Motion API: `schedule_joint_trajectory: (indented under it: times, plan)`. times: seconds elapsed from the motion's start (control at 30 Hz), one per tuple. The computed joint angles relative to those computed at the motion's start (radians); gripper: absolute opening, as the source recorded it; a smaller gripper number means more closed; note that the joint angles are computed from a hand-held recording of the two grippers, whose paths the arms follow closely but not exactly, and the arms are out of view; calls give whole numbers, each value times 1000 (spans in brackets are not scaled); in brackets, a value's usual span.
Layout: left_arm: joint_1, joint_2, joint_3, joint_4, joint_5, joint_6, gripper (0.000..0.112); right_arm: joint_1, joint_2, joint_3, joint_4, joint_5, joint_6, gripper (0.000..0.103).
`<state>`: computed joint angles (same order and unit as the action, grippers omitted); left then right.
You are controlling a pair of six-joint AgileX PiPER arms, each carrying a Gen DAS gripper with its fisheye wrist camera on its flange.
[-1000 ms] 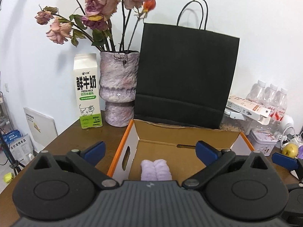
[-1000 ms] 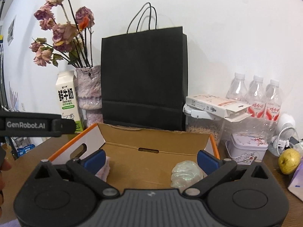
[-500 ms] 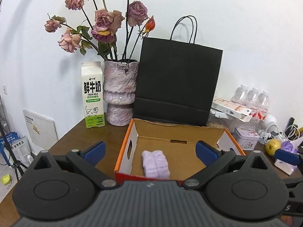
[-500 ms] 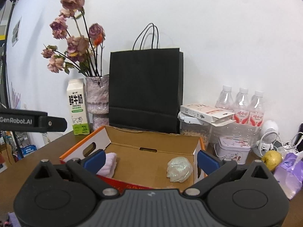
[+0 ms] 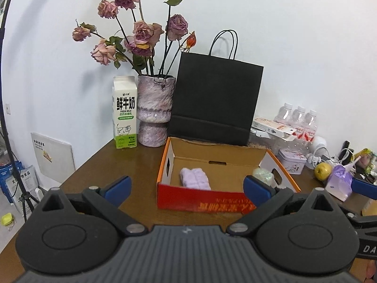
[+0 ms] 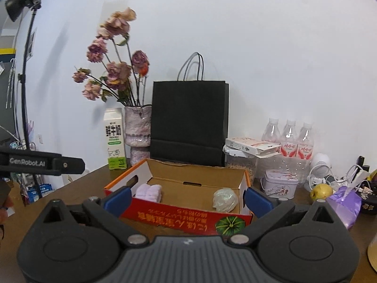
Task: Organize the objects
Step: 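Grasp the white plush sheep with the right gripper while the left tool returns to the pile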
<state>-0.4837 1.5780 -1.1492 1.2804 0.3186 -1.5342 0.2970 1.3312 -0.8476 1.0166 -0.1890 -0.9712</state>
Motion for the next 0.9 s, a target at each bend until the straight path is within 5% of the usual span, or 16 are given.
schedule_joint_trajectory:
  times: [0.37,0.9]
  plan:
    - [17,-252,301,202,-49,-204,103,258,-206,238,360,-219,-273,103]
    - [60,-486,610,439,-98,-421,103,577,-321,438,588,-487,-314,103]
